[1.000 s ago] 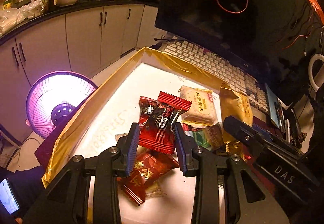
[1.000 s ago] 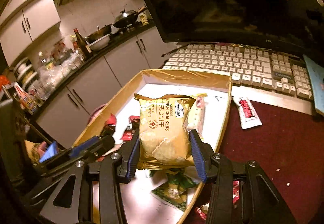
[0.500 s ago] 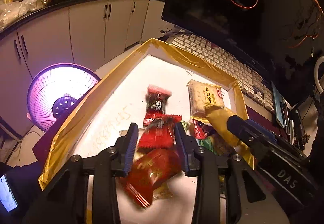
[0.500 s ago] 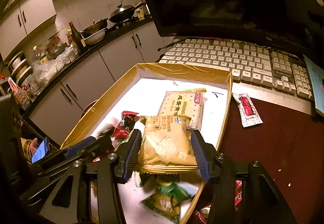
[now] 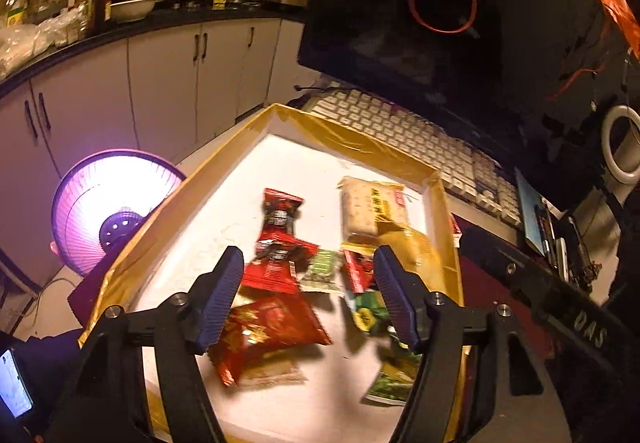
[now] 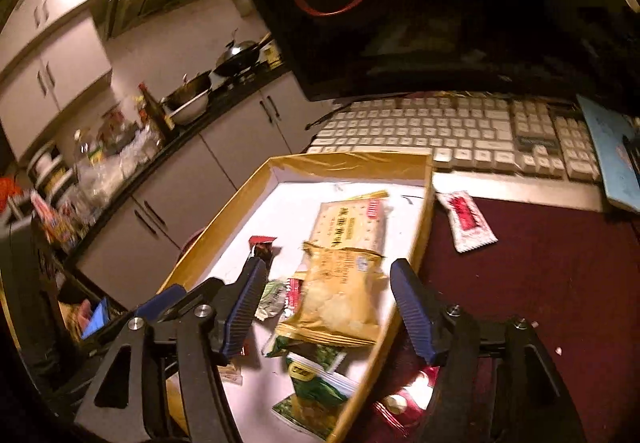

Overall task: Organize snacks
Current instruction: 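Open the right gripper to drop the cracker pack while the left drops its candy, then move both open grippers back toward the remaining snacks on the cloth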

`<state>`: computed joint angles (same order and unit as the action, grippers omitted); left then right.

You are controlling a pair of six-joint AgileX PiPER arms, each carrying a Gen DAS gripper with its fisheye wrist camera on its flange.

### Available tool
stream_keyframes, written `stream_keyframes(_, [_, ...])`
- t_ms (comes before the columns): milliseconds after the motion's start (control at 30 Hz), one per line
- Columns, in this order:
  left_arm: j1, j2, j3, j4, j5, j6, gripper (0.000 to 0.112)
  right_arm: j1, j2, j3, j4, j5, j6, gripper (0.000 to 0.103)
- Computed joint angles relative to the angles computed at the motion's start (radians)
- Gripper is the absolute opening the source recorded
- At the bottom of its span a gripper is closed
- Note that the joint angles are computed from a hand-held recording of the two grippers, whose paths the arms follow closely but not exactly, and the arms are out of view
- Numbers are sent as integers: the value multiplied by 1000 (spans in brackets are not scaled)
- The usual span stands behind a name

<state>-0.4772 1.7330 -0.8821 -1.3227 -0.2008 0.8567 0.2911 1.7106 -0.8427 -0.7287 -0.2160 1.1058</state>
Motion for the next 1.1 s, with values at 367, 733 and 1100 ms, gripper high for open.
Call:
stream_keyframes(367, [-47,-8,-9,-34,11,48,67,-185,5,76,-164,-28,182,67])
stream_keyframes(733, [-97,-10,-15,-52,-2,73,67,-293,69,124,-92,-71,96,67])
stream_keyframes(1100, [-109,-4,-22,-101,-5,119,67,-293,101,124,-29,-89,21,67])
